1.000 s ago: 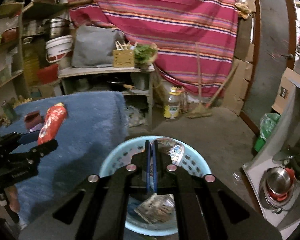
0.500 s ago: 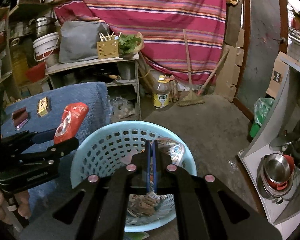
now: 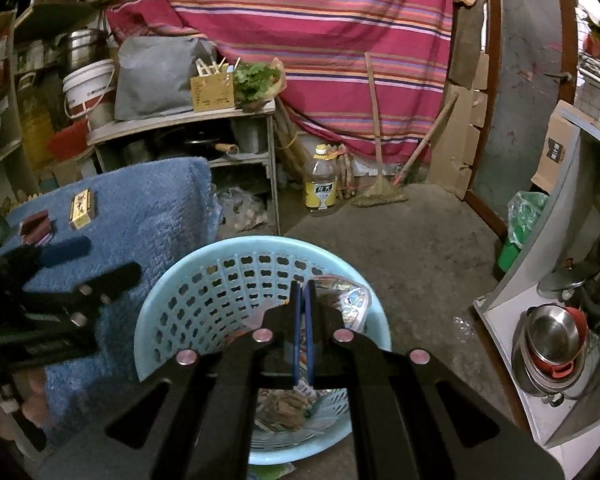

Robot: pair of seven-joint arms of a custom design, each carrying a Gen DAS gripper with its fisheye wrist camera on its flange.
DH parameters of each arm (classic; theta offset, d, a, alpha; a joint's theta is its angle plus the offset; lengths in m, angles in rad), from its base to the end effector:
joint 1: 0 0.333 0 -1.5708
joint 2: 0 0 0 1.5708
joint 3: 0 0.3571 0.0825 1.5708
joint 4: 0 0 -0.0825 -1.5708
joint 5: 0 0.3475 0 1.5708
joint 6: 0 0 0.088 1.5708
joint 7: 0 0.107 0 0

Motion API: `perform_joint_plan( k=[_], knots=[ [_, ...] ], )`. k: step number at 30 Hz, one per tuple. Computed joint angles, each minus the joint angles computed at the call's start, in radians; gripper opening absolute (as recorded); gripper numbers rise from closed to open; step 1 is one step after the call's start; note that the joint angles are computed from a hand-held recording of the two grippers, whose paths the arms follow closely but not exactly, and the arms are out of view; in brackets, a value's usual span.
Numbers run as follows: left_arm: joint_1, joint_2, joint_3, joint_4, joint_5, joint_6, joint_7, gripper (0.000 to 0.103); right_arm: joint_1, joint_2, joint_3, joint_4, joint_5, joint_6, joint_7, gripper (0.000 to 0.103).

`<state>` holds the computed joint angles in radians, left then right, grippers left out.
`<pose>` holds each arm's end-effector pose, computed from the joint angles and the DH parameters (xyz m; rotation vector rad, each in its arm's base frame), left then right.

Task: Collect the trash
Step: 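Carry both snack packets over the blue basket and open both grippers, then move both empty grippers back over the table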

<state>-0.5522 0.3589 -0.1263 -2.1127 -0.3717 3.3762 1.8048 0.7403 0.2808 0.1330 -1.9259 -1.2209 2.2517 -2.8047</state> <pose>0.5095 -0.3482 0.4154 -1.3231 2.1820 -1.1080 0.4168 0.4466 0.4254 -1.4950 1.9041 -0.9346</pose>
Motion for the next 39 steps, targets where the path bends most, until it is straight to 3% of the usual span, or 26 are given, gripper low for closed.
perform_joint_plan(
  k=[7, 10, 12, 13, 14, 20, 22, 27, 32, 39],
  knots=[
    [-0.062, -0.057, 0.113, -0.067, -0.090, 0.041, 0.050, 0.095, 0.006, 0.077, -0.011, 0.088, 0.072, 0.013, -0.079, 0.004],
    [0.037, -0.082, 0.037, -0.097, -0.076, 0.034, 0.045, 0.097, 0.014, 0.106, -0.023, 0.114, 0.128, 0.002, -0.111, 0.006],
    [0.081, -0.099, 0.007, -0.128, -0.063, 0.056, 0.042, 0.097, 0.017, 0.111, -0.032, 0.111, 0.150, 0.008, -0.101, 0.022],
    [0.077, -0.106, 0.018, -0.141, -0.072, 0.066, 0.052, 0.097, 0.020, 0.110, -0.037, 0.106, 0.152, 0.012, -0.087, 0.050],
    [0.076, -0.111, 0.023, -0.148, -0.082, 0.070, 0.061, 0.097, 0.026, 0.109, -0.042, 0.103, 0.146, 0.008, -0.071, 0.068],
    [0.173, -0.161, -0.027, -0.222, -0.069, 0.112, 0.058, 0.097, 0.050, 0.125, -0.044, 0.141, 0.158, -0.035, -0.086, 0.068],
    [0.236, -0.183, -0.059, -0.252, -0.029, 0.125, 0.025, 0.097, 0.068, 0.136, -0.047, 0.174, 0.148, -0.062, -0.090, 0.073],
    [0.271, -0.223, -0.042, -0.311, -0.045, 0.170, 0.046, 0.098, 0.120, 0.190, -0.058, 0.297, 0.105, -0.105, -0.112, 0.077],
    [0.361, -0.249, -0.050, -0.364, 0.028, 0.186, -0.002, 0.098, 0.199, 0.301, -0.089, 0.503, 0.076, -0.153, -0.193, 0.085],
    [0.518, -0.263, -0.030, -0.438, 0.238, 0.227, -0.146, 0.098, 0.277, 0.507, -0.155, 0.839, 0.129, -0.124, -0.296, 0.087]
  ],
)
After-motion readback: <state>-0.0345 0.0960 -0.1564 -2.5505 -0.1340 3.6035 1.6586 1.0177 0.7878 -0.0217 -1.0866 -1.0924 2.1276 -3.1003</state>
